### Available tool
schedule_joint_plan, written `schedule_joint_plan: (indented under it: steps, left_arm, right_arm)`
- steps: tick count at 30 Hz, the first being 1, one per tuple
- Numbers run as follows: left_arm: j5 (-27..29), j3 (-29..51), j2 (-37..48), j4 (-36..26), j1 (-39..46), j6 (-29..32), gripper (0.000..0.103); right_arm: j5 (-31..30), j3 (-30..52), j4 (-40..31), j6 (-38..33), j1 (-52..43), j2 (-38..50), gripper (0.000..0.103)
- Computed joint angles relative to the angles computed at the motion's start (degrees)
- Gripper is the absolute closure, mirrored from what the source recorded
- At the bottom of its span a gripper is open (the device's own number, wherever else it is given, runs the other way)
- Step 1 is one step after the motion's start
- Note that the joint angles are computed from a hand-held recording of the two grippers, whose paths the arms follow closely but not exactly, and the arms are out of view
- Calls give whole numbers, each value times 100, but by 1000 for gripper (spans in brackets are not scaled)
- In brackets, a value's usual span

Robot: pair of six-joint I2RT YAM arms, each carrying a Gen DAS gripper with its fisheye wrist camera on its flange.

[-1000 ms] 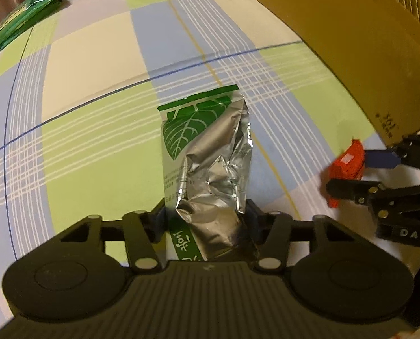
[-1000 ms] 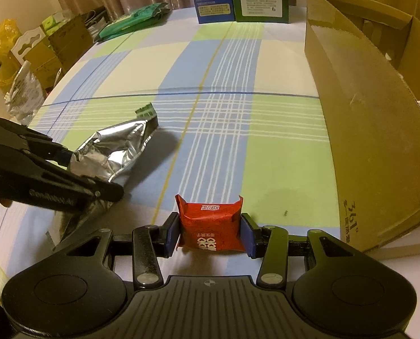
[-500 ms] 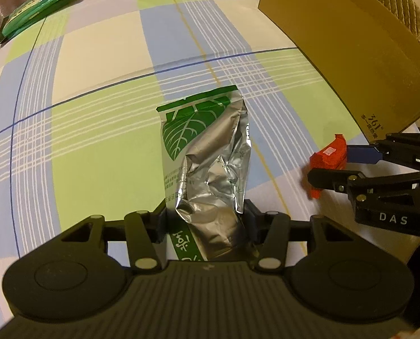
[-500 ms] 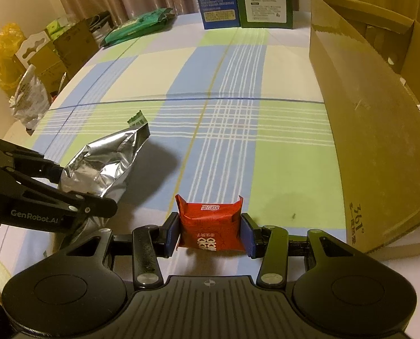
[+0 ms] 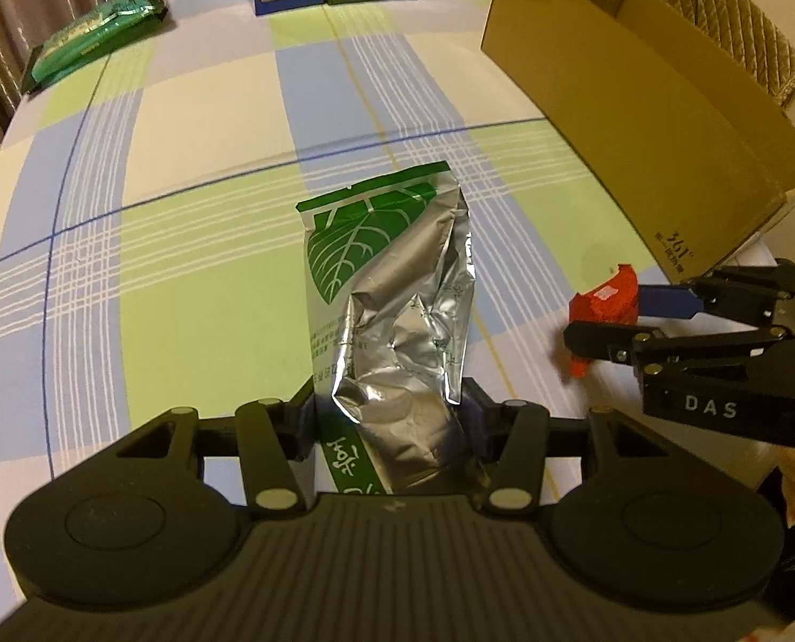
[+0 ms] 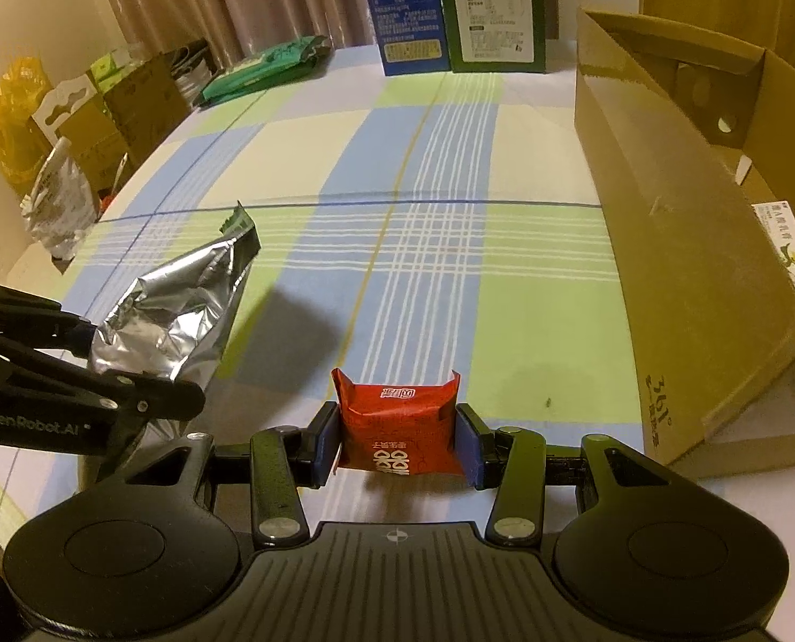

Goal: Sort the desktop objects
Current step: 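Lift and carry the foil bag and red snack over the cardboard box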

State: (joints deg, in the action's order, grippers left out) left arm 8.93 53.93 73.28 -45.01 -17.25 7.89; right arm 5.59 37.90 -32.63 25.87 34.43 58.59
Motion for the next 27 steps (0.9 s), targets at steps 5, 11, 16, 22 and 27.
schedule_joint_plan:
  steps: [5, 11, 16, 22, 27]
  left_arm:
    - [-50, -12, -312, -128, -66, -71, 56]
    - [-79, -22, -669, -326, -135, -157, 56]
    - [-126, 161, -915, -613, -240, -270, 56]
    - [-261, 632, -989, -885, -537, -496, 56]
    - [-422, 1056, -902, -1051, -949, -718, 56]
  right_arm:
    - [191, -51, -147, 151, 128, -338, 61]
    - [306, -22, -362, 331, 267, -659, 61]
    - [467, 194, -671, 405, 407, -907, 61]
    - [575, 508, -1132, 373, 362, -1205, 61]
    - [603, 792, -1517, 203, 148, -1472, 61]
